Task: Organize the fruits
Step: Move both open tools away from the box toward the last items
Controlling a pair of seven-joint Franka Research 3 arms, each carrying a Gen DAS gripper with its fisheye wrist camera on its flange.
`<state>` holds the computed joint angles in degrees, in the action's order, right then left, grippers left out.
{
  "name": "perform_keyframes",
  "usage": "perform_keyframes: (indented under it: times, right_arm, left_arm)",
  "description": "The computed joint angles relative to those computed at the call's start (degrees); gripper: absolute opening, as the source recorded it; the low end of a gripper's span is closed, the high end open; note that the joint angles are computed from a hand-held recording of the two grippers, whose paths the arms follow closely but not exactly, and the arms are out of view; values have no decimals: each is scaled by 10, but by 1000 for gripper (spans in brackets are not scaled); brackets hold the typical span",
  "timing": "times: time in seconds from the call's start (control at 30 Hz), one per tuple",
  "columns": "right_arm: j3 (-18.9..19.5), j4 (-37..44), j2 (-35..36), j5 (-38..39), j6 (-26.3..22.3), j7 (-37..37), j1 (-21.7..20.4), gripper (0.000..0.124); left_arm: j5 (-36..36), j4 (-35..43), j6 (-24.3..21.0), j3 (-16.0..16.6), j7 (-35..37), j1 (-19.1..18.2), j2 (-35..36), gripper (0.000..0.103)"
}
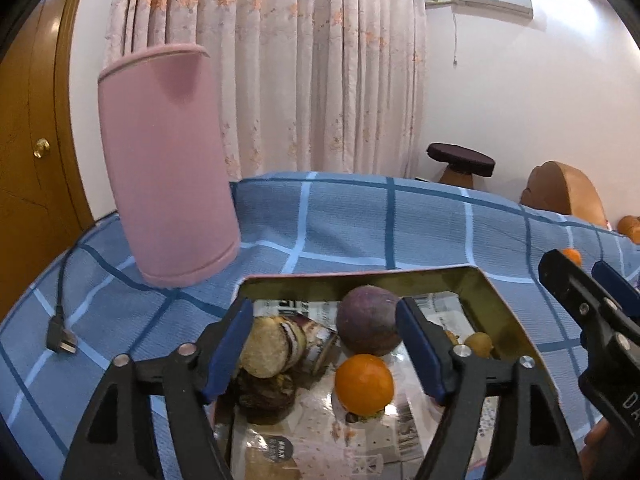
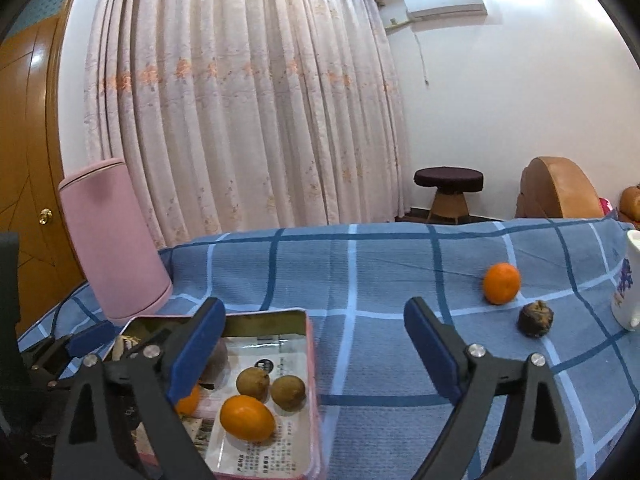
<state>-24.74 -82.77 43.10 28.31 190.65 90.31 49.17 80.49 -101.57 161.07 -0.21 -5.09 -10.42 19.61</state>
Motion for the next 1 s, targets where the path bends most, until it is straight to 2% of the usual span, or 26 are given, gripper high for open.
perform_keyframes:
  times: [0.17, 0.37, 0.43, 0.5, 0.57, 0.73, 1.0]
  right_arm:
    - [-16, -23, -9, 18, 12, -7, 16, 99]
    - [-55, -27, -2, 37, -7, 3, 41, 101]
    - [-88, -27, 7, 32, -22, 19, 62, 101]
    - [-86, -32, 3, 16, -23, 29, 59, 101]
    - [-106, -38, 5, 8, -27, 45, 73, 101]
    - [-117, -59, -4, -13, -23, 61, 79, 101]
    - [-171, -105, -12, -10, -15, 51, 118, 101]
  left_arm:
    - [21, -1, -13, 1, -22, -8, -1, 80]
    - [47, -3, -58, -7, -34, -18, -6, 80]
    - [45, -7, -61, -11, -39, -15, -8, 81]
    - [33, -10, -65, -15, -36, -13, -10, 81]
    - [27, -15, -75, -17, -34, -15, -14, 81]
    - [27, -21, -109, -24, -37, -25, -20, 81]
    - [24, -21, -119, -34, -36, -34, -20, 81]
